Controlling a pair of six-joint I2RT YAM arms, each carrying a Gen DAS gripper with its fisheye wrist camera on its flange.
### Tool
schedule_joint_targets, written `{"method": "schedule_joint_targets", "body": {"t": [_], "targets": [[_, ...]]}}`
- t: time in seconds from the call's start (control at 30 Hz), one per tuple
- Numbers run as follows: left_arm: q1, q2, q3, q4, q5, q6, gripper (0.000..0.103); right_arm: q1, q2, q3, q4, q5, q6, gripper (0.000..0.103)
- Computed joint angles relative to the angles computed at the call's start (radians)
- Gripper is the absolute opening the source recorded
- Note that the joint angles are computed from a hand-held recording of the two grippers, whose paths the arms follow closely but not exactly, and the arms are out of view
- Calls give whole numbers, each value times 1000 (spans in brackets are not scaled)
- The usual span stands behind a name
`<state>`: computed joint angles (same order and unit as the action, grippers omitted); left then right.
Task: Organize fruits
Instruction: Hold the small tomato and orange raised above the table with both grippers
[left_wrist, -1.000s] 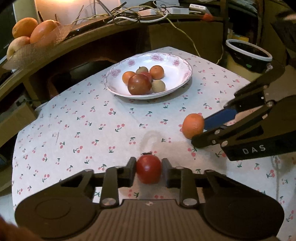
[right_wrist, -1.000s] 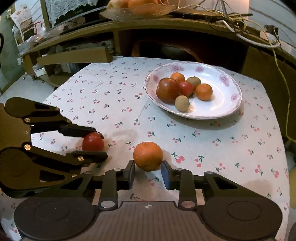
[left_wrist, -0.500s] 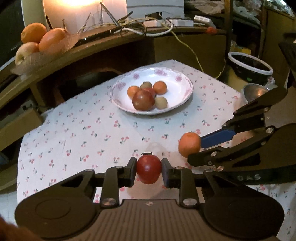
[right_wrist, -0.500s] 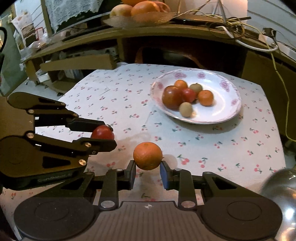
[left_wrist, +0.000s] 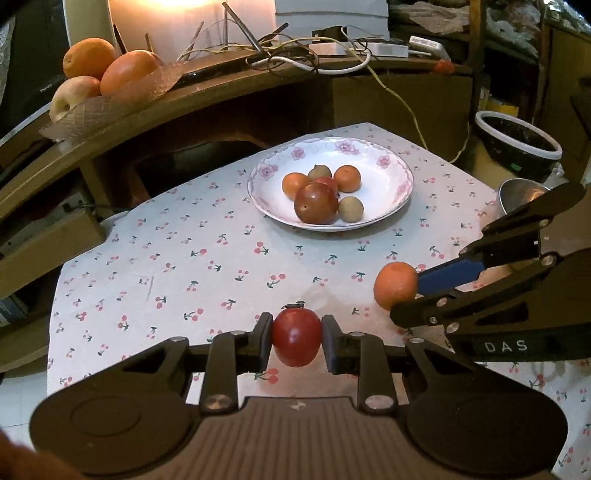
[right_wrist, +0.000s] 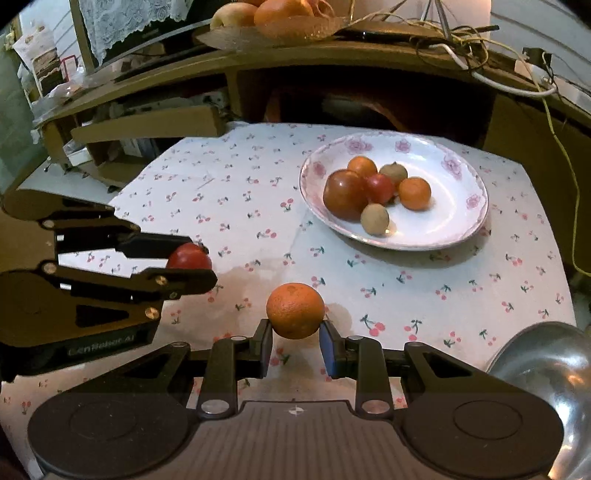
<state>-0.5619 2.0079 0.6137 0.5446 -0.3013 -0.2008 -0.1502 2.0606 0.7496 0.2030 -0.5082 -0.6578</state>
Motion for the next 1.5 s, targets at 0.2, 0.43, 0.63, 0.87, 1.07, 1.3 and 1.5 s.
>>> {"method": "schedule_joint_targets", "body": {"t": [0.2,0.43,0.63,0.87,1.07,1.3,1.5], "targets": [[3,0,11,-11,-8,4,33,14,-9,-7,13,4,13,30],[4,7,19,-19,-12,14,33,22,-5,5,18,12,36,30],[6,10,18,-22,-11,18,33,36,8,5,26,25,36,30],[8,7,16,-20,-12,17,33,53,6,-1,35,30,40,30],[12,6,16,-25,-9,15,33,64,7,-3,42,38,45,30],[16,14,24,-30,-9,15,33,66,13,1,42,41,52,30],[21,5,17,-23,-15,12,33,79,9,-2,51,56,60,30]]}}
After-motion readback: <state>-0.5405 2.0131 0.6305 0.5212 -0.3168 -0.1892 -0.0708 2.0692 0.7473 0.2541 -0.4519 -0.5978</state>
